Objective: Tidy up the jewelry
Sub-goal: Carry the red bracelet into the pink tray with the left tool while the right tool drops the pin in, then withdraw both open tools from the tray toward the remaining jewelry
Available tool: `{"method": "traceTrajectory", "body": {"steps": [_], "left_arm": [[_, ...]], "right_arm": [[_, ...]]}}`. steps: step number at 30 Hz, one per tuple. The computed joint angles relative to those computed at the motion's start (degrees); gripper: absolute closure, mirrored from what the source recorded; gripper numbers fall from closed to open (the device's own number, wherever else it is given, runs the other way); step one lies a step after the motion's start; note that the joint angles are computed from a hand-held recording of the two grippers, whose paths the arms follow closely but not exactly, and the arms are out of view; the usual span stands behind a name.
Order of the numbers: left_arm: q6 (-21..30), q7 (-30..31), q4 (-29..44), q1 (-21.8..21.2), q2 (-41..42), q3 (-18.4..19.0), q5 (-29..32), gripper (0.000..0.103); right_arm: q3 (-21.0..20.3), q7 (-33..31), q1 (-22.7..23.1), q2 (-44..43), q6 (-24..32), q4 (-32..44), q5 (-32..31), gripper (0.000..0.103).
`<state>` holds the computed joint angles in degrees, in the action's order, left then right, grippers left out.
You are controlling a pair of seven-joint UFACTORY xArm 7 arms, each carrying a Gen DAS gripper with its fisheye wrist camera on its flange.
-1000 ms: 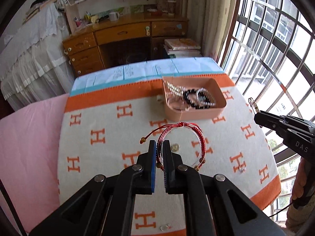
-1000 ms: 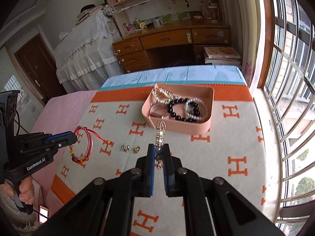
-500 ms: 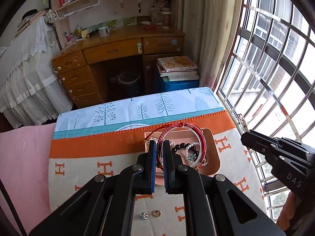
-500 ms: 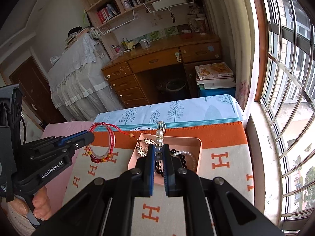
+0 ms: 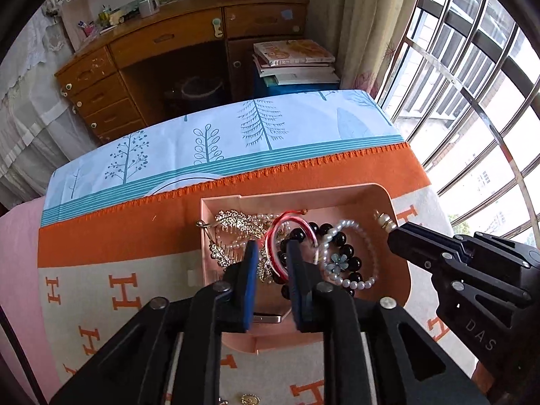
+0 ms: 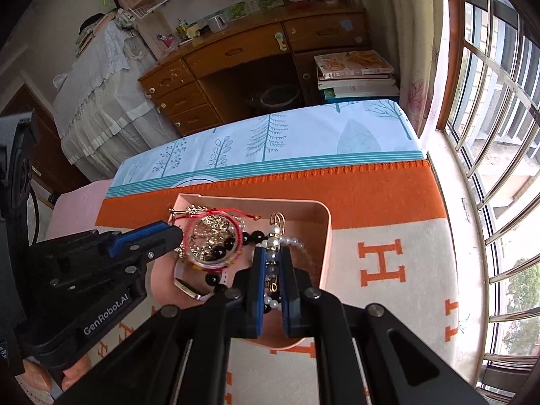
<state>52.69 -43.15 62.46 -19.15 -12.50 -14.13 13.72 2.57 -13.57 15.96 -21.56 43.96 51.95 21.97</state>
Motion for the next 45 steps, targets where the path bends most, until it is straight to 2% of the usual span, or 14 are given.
{"method": "traceTrajectory", "body": {"steps": [2,4,7,11,20,38,40,43,45], "left_arm": [[-0.2,-0.3,-0.9,0.0,-0.6,-0.2,0.8,0.066],[-0.6,-0.7,-1.6,0.1,-1.6,-0.4,1.4,0.046],[-0.2,-0.9,-2.2,0.6,-3.5,-0.8,3.0,0.030],[1.0,-0.1,-2.6,0.8,-5.8,-1.1,2.7,0.029],[5.7,0.5,-4.5,1.5,-13.1,-3.1,2.2,0.024],[15.1,4.2,-11.4,0.3,-31.5,-6.5,-4.4,0.020],[15.8,4.7,-12.0,0.0,-33.3,-6.8,-5.3,0.018],[16.4,5.5,-13.2,-0.6,-35.9,-7.1,-6.9,0.014],[17.0,6.1,-13.7,-0.9,-37.2,-7.4,-7.7,0.014]], "right_arm": [[0.4,0.8,-0.5,-0.1,-0.4,-0.5,-1.0,0.094],[0.3,0.8,-0.5,-0.1,-0.3,-0.8,-1.4,0.094],[0.0,0.6,-0.4,-0.8,0.1,-1.3,-1.3,0.091],[0.0,0.4,-0.2,-3.1,0.4,-2.5,-1.6,0.086],[-0.2,0.2,1.3,-11.3,3.3,-5.5,-1.9,0.086],[-0.8,-0.2,2.7,-33.6,15.3,-13.9,-5.7,0.085],[-0.8,-0.5,2.6,-36.1,16.5,-14.9,-6.1,0.084],[-0.9,-0.9,2.3,-40.3,17.9,-16.8,-6.7,0.074],[-1.1,-1.5,2.1,-42.5,18.8,-17.7,-7.2,0.073]]}}
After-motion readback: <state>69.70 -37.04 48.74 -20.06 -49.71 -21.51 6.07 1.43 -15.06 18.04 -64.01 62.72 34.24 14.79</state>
